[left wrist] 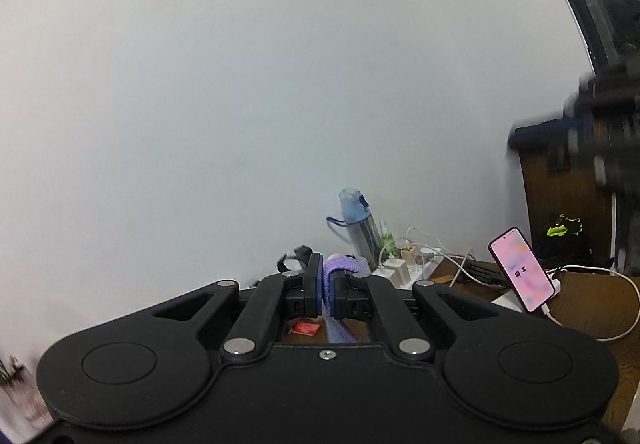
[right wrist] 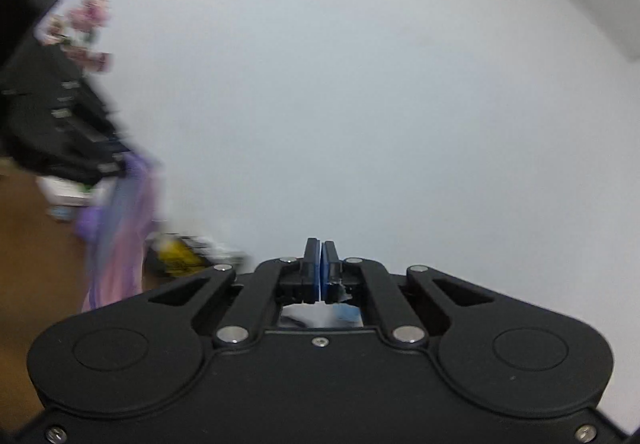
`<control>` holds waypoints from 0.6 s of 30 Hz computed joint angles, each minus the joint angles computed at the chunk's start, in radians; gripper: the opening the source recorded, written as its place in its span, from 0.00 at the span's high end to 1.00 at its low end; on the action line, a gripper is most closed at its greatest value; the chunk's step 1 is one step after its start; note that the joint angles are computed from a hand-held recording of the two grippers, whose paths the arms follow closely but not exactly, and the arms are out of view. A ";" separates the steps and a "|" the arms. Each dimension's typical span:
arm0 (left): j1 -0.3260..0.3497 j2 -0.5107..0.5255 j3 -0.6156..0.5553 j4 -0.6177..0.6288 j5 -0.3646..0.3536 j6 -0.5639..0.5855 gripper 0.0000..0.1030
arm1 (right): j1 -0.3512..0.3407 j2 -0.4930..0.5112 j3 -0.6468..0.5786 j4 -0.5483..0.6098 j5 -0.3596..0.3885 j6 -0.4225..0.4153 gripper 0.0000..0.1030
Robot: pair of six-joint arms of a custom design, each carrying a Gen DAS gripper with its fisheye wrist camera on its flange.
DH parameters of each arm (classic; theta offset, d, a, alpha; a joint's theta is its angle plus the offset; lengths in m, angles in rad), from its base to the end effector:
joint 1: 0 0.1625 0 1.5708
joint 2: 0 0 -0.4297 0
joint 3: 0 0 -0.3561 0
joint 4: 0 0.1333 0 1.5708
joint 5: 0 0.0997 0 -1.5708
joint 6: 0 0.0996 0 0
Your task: Fold clothes
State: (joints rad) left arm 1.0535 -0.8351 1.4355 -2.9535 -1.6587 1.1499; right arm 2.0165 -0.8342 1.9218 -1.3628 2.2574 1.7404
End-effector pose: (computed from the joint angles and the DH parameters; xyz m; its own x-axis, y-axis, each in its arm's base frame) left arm -0.2492 -0.6899 0.2798 -0.0211 0.7859 -0.6179 0.9056 -0.2468 -0.3448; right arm 0.3027 -0.4708 0.0905 -0.2776 0.2783 0.9195 -0.9273 0.1726 -0.3322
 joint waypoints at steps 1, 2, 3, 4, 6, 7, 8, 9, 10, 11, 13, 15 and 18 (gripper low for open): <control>-0.004 0.001 0.001 -0.010 0.010 -0.002 0.97 | -0.006 0.019 -0.017 0.061 -0.017 0.060 0.51; -0.006 -0.003 0.009 -0.019 0.016 0.000 0.97 | -0.012 0.036 -0.025 0.081 -0.028 0.086 0.34; -0.009 -0.005 0.014 -0.022 0.019 0.003 0.97 | -0.025 0.075 -0.042 0.107 -0.047 0.141 0.33; -0.011 -0.007 0.020 -0.025 0.021 0.006 0.97 | -0.038 0.112 -0.060 0.133 -0.066 0.196 0.33; -0.016 -0.015 0.041 -0.038 0.030 0.016 0.97 | -0.061 0.152 -0.100 0.192 -0.090 0.345 0.34; -0.017 -0.016 0.046 -0.041 0.033 0.019 0.97 | -0.068 0.171 -0.121 0.200 -0.080 0.401 0.34; -0.019 -0.017 0.057 -0.061 0.042 0.028 0.97 | -0.071 0.190 -0.135 0.177 -0.063 0.415 0.37; -0.021 -0.017 0.068 -0.083 0.052 0.037 0.97 | -0.071 0.205 -0.136 0.134 -0.050 0.422 0.39; -0.021 -0.014 0.069 -0.091 0.057 0.042 0.97 | -0.070 0.218 -0.137 0.094 -0.037 0.429 0.40; -0.022 -0.011 0.069 -0.099 0.063 0.047 0.97 | -0.070 0.223 -0.127 0.056 -0.034 0.415 0.40; -0.022 -0.004 0.057 -0.080 0.075 0.050 0.97 | -0.049 0.255 -0.091 -0.100 -0.013 0.306 0.40; -0.020 0.000 0.045 -0.050 0.076 0.046 0.97 | -0.045 0.250 -0.063 -0.126 -0.029 0.292 0.40; -0.019 -0.002 0.053 -0.050 0.066 0.058 0.97 | -0.065 0.230 -0.089 -0.030 -0.038 0.341 0.42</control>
